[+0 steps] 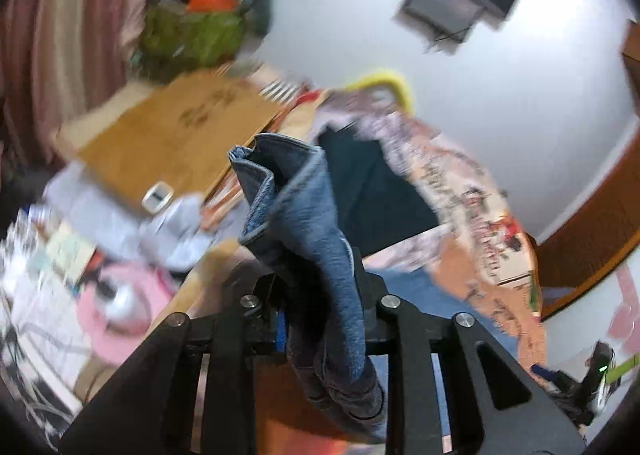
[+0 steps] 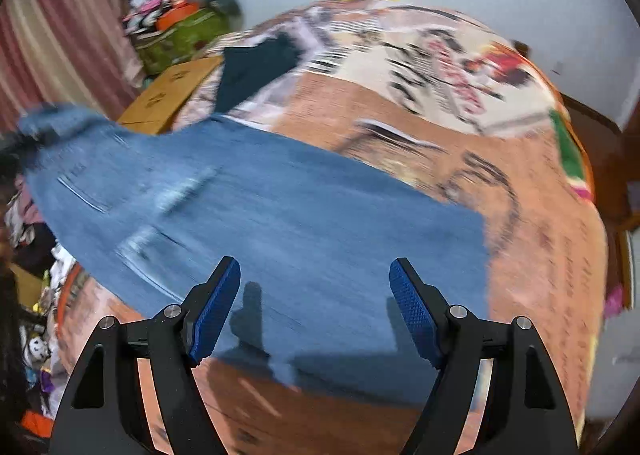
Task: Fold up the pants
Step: 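Grasp the jeans waistband with the left gripper and lift it, then fold the waistband with the left gripper over the folded legs and release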
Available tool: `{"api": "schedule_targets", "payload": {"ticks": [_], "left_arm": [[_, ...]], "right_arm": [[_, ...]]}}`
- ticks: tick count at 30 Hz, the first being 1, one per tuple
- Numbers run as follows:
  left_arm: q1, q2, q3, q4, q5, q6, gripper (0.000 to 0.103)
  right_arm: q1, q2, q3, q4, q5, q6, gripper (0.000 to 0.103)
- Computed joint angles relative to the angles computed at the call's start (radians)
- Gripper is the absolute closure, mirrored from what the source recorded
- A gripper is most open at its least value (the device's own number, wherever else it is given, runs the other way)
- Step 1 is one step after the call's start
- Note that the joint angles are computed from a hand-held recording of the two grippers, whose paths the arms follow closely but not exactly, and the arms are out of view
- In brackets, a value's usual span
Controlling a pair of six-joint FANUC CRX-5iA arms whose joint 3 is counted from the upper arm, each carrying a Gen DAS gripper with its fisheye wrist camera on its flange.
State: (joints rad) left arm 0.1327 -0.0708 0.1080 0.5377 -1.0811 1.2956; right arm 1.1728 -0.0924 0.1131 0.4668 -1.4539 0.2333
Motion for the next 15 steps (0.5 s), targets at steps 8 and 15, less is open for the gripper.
{"api": "schedule_targets", "payload": {"ticks": [8,15], "left_arm": [[-0.222,0.057,0.198,-0.051,0.014,0.027,0.081],[-0.403,0.149,0.345,-0.134,-0.015,0.076,0.082]], "right_arm": [[0.062,-0.153,-0.181,0.013,-0.081,-0.163,0.028],[0.052,-0.243,-0.299,-0.034,0.054,-0.242,0.028]]}}
